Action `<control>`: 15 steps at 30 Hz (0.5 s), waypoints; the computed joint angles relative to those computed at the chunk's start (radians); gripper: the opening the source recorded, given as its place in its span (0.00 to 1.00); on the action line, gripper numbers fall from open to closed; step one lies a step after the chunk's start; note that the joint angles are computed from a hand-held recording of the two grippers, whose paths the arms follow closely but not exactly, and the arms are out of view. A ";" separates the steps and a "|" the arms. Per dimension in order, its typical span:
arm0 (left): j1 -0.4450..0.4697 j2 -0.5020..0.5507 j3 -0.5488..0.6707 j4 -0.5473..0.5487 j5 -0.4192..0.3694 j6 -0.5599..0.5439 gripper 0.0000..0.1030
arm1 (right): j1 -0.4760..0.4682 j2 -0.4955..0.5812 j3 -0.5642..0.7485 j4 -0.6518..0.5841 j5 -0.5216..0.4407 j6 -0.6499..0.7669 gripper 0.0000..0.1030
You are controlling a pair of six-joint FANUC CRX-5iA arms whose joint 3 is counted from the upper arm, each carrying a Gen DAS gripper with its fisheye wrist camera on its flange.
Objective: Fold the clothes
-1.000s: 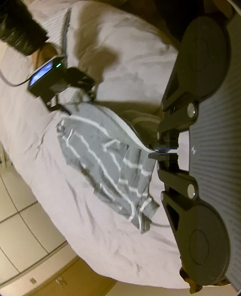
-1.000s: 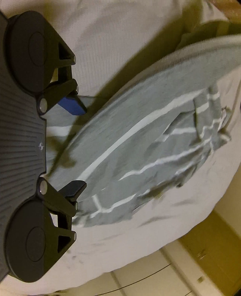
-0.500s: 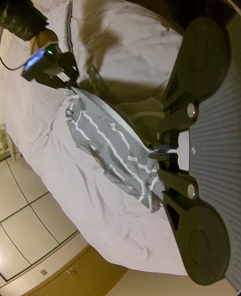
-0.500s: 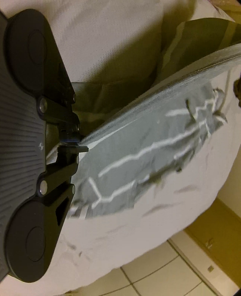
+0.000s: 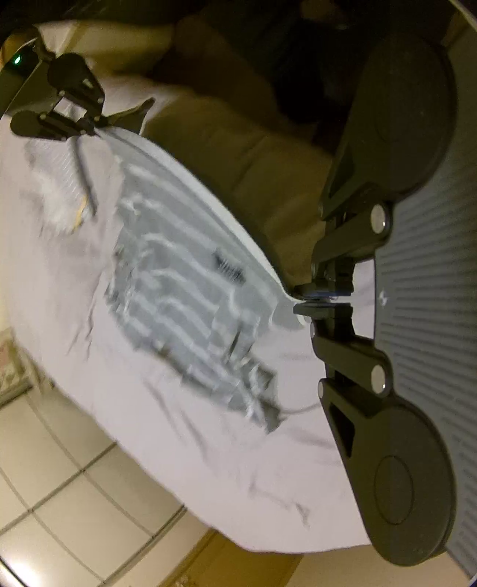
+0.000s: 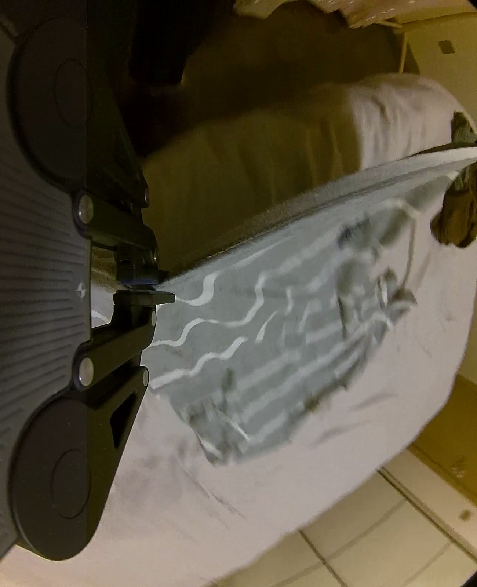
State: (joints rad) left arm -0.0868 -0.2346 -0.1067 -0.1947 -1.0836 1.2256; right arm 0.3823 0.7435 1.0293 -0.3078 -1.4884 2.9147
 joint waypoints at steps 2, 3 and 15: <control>0.010 -0.038 -0.039 0.032 -0.034 -0.044 0.01 | 0.020 -0.090 -0.159 0.028 0.032 -0.041 0.00; 0.015 -0.053 -0.061 0.042 -0.044 -0.043 0.01 | 0.029 -0.117 -0.210 0.038 0.041 -0.059 0.01; 0.171 -0.083 -0.192 0.202 -0.137 -0.157 0.04 | 0.114 -0.201 -0.454 0.265 0.099 -0.110 0.27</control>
State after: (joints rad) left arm 0.0839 -0.3174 -0.2987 0.0072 -1.2209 1.0683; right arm 0.4964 0.5422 0.5750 -0.0424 -1.3899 2.8044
